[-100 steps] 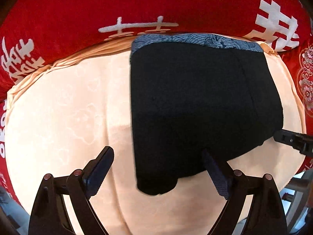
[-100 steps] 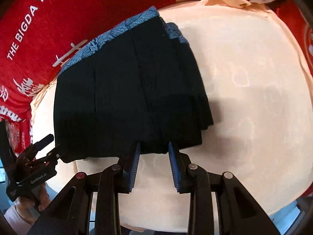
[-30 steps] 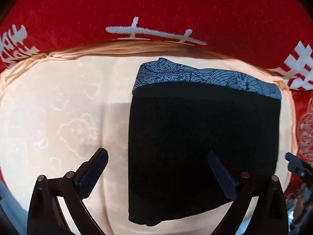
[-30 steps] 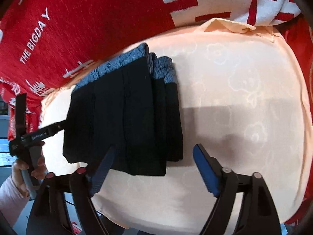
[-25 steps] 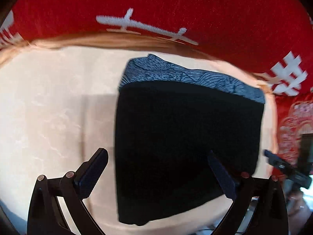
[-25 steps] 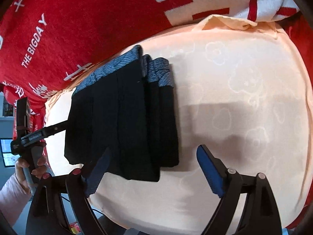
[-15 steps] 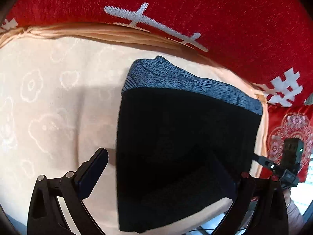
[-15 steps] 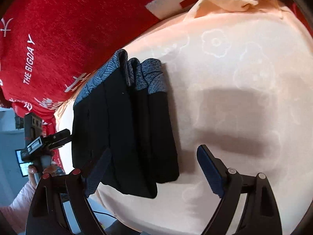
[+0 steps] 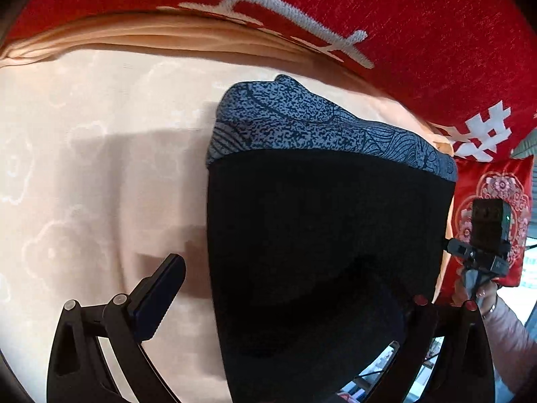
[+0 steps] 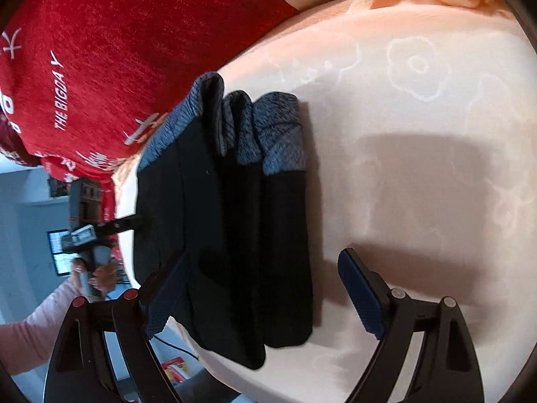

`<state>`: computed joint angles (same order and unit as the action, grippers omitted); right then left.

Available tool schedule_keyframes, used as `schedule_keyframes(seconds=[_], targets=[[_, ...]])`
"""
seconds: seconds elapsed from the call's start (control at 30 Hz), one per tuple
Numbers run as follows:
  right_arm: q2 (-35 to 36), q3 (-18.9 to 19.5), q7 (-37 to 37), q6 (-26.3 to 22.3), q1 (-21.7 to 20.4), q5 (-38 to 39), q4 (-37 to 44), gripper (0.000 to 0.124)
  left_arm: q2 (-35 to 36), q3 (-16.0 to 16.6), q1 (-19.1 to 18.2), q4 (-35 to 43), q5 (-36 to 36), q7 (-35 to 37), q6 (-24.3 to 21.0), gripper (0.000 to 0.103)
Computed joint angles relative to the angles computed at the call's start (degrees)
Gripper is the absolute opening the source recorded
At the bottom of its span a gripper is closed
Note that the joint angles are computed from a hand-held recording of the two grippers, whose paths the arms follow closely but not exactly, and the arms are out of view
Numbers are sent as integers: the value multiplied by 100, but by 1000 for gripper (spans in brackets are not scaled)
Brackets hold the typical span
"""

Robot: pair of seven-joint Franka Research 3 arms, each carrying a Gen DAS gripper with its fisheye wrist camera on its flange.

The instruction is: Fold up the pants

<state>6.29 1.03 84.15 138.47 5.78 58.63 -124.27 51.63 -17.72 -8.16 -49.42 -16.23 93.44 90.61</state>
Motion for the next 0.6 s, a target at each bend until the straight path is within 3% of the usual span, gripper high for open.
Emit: schedule_keyframes(seconds=[0.13, 0.3, 0.33, 0.37, 0.4, 0.5, 0.6], targets=[[261, 55, -786, -169, -118, 874, 222, 91, 75, -54, 6, -8, -108, -25, 75, 102], [610, 124, -798, -214, -120, 831, 546, 91, -198, -40, 33, -507, -135, 11, 451, 103], [633, 133, -723, -184, -123, 830, 573, 91, -320, -33, -37, -724, -111, -30, 690, 102], [633, 133, -608, -175, -132, 818, 572, 90, -448, -44, -28, -923, -114, 16, 854, 98], [634, 140, -452, -134, -119, 783, 573, 85, -609, -125, 47, -1166, -225, 151, 1021, 84], [638, 139, -123, -142, -93, 472, 607, 63, -871, -149, -63, -1459, -193, 240, 1335, 68], [548, 161, -90, -134, -99, 442, 593, 50, -1116, -124, -127, -1680, -139, 217, 1508, 63]])
